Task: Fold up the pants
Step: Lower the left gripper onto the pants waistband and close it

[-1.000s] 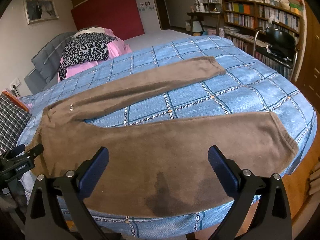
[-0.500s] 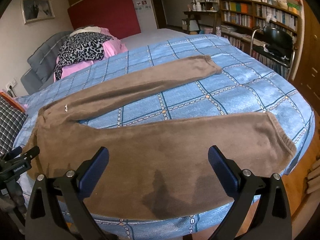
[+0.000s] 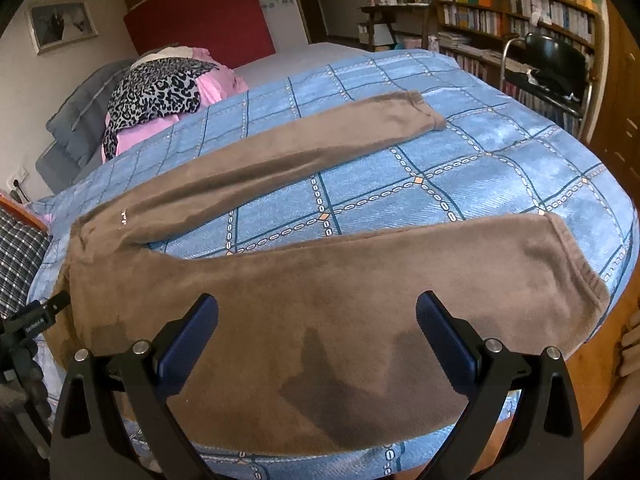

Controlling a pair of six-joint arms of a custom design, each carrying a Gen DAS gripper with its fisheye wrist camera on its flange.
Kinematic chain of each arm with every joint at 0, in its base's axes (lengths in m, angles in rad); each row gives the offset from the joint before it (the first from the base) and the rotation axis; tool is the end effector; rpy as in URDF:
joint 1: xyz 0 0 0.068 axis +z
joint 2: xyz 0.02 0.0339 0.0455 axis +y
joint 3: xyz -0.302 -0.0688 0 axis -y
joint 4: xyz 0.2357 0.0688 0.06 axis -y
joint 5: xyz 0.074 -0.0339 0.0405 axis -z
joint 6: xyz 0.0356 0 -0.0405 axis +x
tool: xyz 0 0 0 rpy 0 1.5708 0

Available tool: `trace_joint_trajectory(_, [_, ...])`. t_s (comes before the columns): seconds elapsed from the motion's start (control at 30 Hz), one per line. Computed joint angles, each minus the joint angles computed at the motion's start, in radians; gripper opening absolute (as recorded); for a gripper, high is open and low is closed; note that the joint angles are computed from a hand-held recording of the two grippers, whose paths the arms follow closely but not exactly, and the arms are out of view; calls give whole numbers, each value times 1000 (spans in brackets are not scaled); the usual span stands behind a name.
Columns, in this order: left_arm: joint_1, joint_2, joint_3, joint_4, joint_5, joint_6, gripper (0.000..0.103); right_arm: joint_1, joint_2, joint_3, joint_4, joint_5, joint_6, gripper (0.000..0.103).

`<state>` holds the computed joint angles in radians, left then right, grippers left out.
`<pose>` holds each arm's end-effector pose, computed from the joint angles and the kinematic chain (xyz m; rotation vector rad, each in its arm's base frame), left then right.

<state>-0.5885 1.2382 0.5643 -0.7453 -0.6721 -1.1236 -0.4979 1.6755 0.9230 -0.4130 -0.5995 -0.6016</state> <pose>0.1441 -0.0695 0.1981 -0.7263 2.3981 0.4298 0.2779 -0.1282 0.2015 -0.2842 2.4543 0.3851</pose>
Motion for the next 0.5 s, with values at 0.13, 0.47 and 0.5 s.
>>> trace_joint_trajectory(0.13, [91, -25, -15, 43, 7, 99, 101, 28, 4, 8, 15, 11, 29, 98])
trace_joint_trajectory(0.47, [422, -73, -24, 184, 61, 419, 101, 89, 37, 39, 52, 48, 101, 98])
trace_joint_trajectory(0.5, [452, -72, -21, 198, 71, 445, 101, 94, 41, 45, 55, 49, 111, 98])
